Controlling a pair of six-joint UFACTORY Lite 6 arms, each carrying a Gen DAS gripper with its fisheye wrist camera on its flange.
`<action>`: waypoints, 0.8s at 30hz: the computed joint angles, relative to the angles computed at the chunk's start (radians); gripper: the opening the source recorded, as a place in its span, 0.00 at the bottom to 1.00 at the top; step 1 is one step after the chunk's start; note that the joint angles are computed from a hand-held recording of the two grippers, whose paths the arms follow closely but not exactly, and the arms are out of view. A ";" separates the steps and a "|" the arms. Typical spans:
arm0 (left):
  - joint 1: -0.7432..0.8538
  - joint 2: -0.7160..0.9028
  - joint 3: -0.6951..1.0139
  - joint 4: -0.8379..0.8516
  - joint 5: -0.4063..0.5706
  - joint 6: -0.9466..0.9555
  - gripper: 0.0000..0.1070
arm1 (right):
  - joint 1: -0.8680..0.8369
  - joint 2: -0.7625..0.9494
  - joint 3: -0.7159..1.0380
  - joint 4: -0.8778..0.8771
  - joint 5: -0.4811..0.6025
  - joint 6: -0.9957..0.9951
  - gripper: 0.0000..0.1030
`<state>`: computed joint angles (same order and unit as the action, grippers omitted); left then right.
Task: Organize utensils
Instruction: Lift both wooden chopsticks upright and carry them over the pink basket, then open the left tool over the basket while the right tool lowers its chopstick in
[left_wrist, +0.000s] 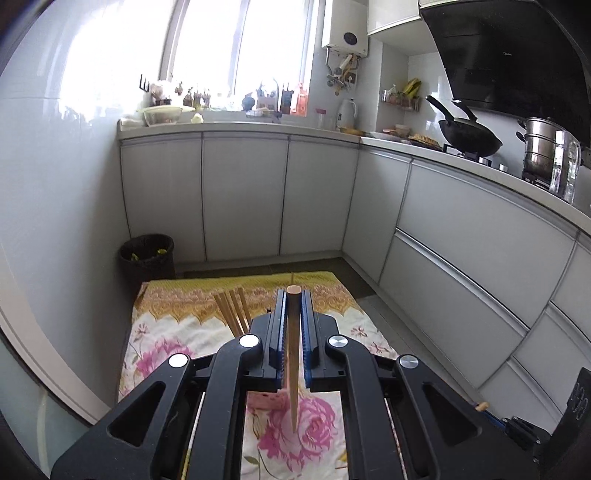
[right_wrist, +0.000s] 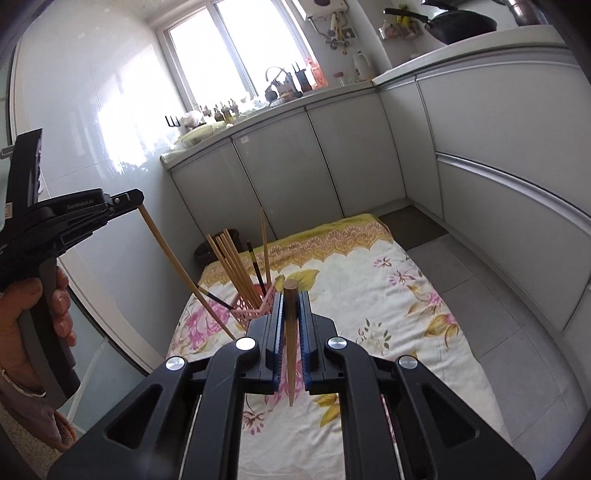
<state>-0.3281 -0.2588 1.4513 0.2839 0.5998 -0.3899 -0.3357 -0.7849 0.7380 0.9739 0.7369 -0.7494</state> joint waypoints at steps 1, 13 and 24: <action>0.009 0.033 0.041 0.009 0.001 -0.006 0.06 | 0.002 0.023 0.024 0.018 -0.004 -0.015 0.08; 0.125 0.318 0.243 0.020 -0.079 -0.034 0.06 | 0.108 0.210 0.136 0.077 -0.117 -0.075 0.08; 0.150 0.259 -0.019 0.197 -0.233 -0.247 0.76 | 0.205 0.311 0.171 0.065 -0.221 -0.049 0.08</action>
